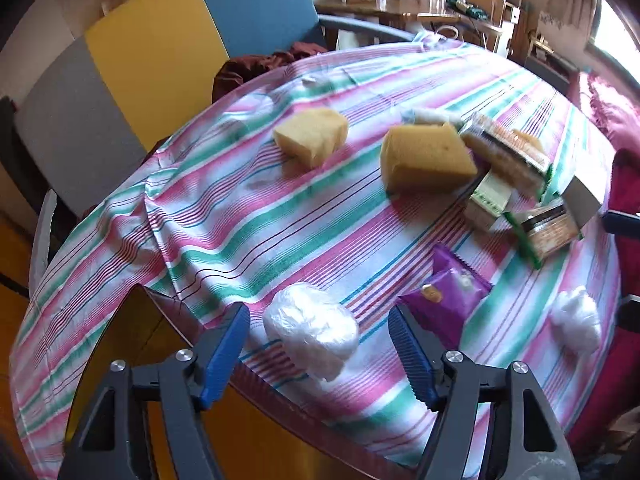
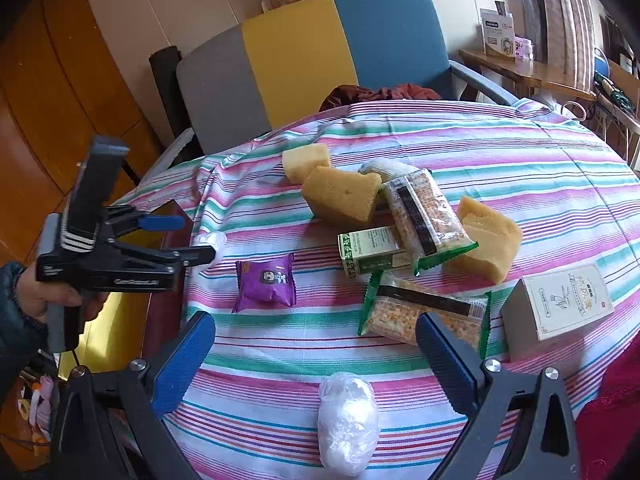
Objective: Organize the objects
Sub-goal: 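Grasp the white plastic-wrapped ball with the left gripper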
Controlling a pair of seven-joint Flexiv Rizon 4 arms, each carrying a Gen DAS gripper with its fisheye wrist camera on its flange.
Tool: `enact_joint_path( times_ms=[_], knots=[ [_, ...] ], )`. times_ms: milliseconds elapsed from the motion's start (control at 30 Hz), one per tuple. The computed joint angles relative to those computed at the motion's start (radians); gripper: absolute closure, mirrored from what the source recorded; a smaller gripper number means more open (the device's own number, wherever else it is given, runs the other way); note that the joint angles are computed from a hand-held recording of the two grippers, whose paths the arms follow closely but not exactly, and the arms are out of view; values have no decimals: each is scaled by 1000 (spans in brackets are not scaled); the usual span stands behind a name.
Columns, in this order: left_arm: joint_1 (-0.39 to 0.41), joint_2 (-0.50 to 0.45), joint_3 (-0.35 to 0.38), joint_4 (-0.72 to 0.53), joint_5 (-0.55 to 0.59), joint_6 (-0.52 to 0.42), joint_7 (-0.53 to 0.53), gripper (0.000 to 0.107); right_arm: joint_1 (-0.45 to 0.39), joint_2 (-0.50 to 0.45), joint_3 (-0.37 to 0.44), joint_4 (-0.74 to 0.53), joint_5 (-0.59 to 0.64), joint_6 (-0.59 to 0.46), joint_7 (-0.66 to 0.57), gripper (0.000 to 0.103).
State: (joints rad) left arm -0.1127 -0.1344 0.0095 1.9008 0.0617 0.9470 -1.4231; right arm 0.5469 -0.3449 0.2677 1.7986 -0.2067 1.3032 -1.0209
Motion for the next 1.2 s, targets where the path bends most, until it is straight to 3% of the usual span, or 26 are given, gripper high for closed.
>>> enact_joint_path(
  times_ms=[133, 267, 300, 333, 500, 667, 833, 933, 1000, 1033, 1067, 1200],
  knots=[
    [-6, -39, -1, -42, 34, -49, -9, 64, -5, -2, 8, -1, 12, 11, -11, 1],
    [-22, -40, 7, -32, 73, 8, -48, 78, -7, -3, 9, -4, 21, 8, -13, 1],
    [-23, -33, 7, -24, 71, 26, -54, 85, -8, -3, 10, -6, 24, 4, -13, 1],
    [-24, -22, 7, -13, 65, 44, -61, 104, -8, -3, 11, -7, 26, 1, -13, 1],
    [-16, 59, 5, 77, 1, 160, -84, 104, 3, -2, -4, -9, 13, -20, 3, 1],
    [-13, 124, -16, 182, -210, 243, 62, 104, 23, 2, -30, 1, -35, -29, 40, 1],
    [-33, 126, -35, 213, -340, 273, 164, 105, 32, 6, -49, 13, -79, -24, 86, 1],
    [-37, 107, -41, 194, -333, 253, 168, 103, 22, 6, -40, 13, -76, -23, 91, 1],
    [-29, 92, -32, 164, -259, 222, 109, 79, 19, 6, -37, 15, -76, -19, 90, 1],
    [-23, 82, -19, 131, -152, 199, 21, 51, 17, 6, -34, 14, -75, -18, 88, 1],
    [-20, 72, -8, 104, -74, 182, -46, 41, 14, 6, -30, 13, -71, -16, 85, 1],
    [-2, 39, -7, 38, -29, 83, -55, 36, 5, 4, -20, 12, -53, -5, 74, 1]
  ],
)
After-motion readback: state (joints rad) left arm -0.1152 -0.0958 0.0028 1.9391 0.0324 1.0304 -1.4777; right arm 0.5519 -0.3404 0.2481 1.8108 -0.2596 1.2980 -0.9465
